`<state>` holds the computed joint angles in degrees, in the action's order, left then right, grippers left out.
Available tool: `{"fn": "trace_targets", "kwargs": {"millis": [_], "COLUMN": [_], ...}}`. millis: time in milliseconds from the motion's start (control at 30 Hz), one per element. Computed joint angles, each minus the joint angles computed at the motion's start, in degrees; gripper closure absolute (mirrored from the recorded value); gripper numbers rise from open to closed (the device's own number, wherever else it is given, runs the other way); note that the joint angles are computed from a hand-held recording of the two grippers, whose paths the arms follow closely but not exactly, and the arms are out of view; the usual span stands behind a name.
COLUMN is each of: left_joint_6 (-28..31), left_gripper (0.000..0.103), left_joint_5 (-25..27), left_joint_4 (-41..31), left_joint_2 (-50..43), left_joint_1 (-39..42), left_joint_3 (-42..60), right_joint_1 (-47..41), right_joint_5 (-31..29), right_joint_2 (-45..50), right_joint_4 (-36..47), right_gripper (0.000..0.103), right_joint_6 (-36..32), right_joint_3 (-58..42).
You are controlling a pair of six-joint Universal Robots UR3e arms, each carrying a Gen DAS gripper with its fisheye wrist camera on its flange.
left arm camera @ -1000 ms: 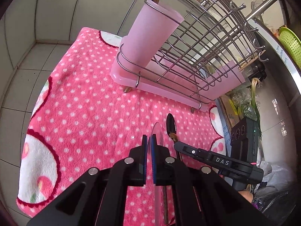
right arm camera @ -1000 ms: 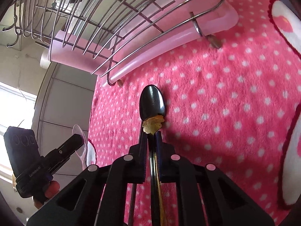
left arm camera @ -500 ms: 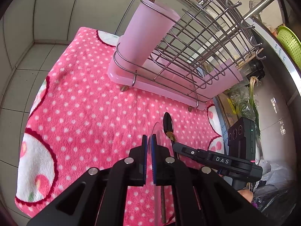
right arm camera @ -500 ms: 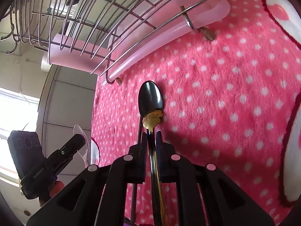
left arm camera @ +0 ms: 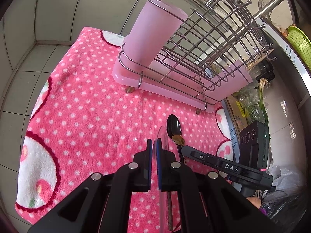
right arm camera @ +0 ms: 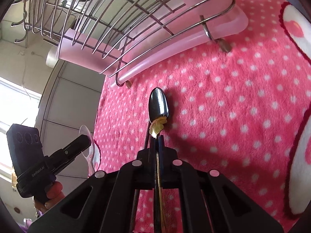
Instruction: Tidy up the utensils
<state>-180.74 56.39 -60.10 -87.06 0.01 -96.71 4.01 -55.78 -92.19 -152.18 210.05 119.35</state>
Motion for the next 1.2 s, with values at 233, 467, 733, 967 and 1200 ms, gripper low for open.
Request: {"fn": "trace_targets", "kwargs": {"millis": [233,467,733,967,1200], "left_joint_6": [-0.14,-0.62,-2.26,-2.08,-1.26], "left_gripper": [0.1,0.1,0.1,0.1,0.1], "left_joint_5": [-0.26,-0.44,0.23,-1.61,-1.97], "left_joint_4": [0.44,2.75,8.48,8.25,7.98], "left_joint_2": [0.52,3.5,7.51,9.22,8.54], "left_joint_1": [0.17,0.81,1.57,2.96,3.01], "left_joint_3": [-0.44,-1.44,-1.47,-0.06,-0.3], "right_joint_1": [1.12,-0.73,0.45,1.17,-6.31], "right_joint_5": [-2.12,-2.56,-7.77,-11.58,-10.31], "right_joint_2": [-2.67,-11.41,-18.18,-18.51,-14.87], "right_joint_4": [-0.24,-0.06,1.24,6.58,11.85], "right_gripper": [0.1,0.1,0.103,0.103,0.07], "right_joint_6": [0.28,-0.49,-2.19,-3.44,-0.28], "right_joint_3": [-0.72,1.02,-3.49,-7.91,-4.34]}}
